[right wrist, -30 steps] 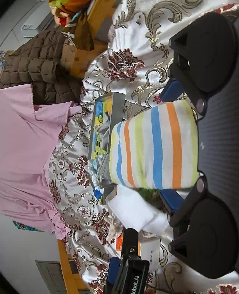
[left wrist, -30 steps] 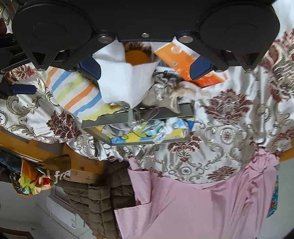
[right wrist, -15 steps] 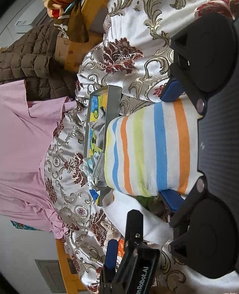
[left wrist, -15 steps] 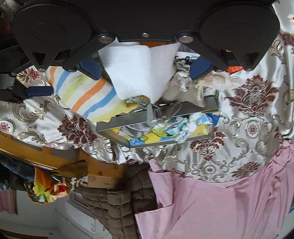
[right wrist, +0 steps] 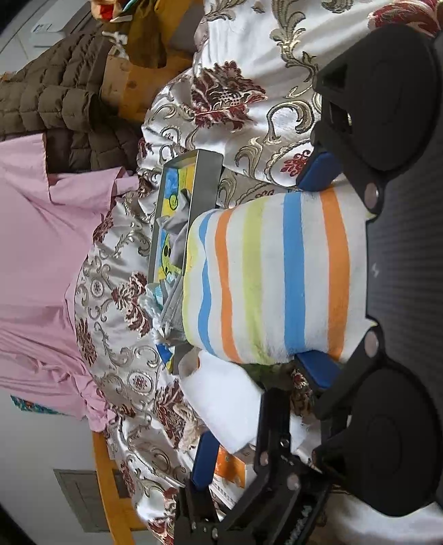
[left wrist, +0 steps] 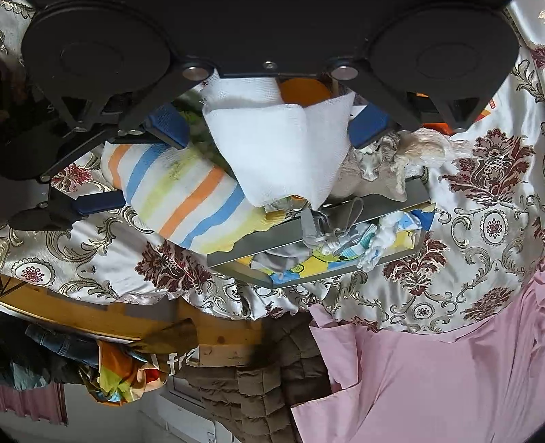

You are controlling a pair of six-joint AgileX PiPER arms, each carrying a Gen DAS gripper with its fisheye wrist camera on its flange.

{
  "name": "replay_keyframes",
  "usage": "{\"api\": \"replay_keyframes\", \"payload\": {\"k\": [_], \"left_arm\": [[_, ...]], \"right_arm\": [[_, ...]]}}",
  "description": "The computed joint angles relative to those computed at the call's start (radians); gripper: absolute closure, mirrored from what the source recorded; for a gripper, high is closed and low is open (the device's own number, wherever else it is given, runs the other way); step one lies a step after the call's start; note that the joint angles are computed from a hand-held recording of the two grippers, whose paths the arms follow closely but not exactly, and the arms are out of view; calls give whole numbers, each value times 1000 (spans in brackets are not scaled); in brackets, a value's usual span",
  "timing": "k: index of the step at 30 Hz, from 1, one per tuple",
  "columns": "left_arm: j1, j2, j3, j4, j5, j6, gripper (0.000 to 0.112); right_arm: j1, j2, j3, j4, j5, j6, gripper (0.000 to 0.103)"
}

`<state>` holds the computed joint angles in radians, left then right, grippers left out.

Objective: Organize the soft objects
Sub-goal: 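Reach the right tool to the striped towel while the left tool reaches the white cloth, then close the right tool on the striped towel while the left tool grips the white cloth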

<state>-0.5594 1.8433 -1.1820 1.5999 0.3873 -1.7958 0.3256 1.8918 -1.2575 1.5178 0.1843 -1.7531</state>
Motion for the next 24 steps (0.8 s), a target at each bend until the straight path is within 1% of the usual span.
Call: {"api": "replay_keyframes", "payload": {"k": [2,4,7,8,11,12,13,16,17,20,21,24], "left_arm": [[-2,2,0,1,8,-7,18],[-1,2,0,-5,14,-4,20],[5,3,-3,-26,10,12,23],[4,4,-4,-32,14,17,23],[4,3,-6,-37,22,33,24],[0,3,-4,-29,27,33,25],[-4,3,-3,-20,31,35,25],[-20,6,1,2,48,61,27],[-25,8,0,6,53,73,27],[-39,17,-3,0,75,122,31],[-42,19,-4,0,81,132,31],[-49,18,-3,1,90,143,35]], "right_arm": [[0,-7,0,-58,3,42,8],[0,-13,-1,-128,10,96,13],[-2,-25,0,-209,16,146,16],[-5,-29,-1,-241,25,174,16],[-16,-33,-15,-349,64,291,24],[-20,-33,-22,-385,82,331,28],[-25,-33,-28,-404,101,352,35],[-35,-33,-44,-458,155,415,48],[-37,-35,-44,-465,162,420,50],[-46,-32,-53,-479,192,437,59],[-47,-33,-56,-481,201,442,64],[-42,-49,-43,-478,197,434,73]]}}
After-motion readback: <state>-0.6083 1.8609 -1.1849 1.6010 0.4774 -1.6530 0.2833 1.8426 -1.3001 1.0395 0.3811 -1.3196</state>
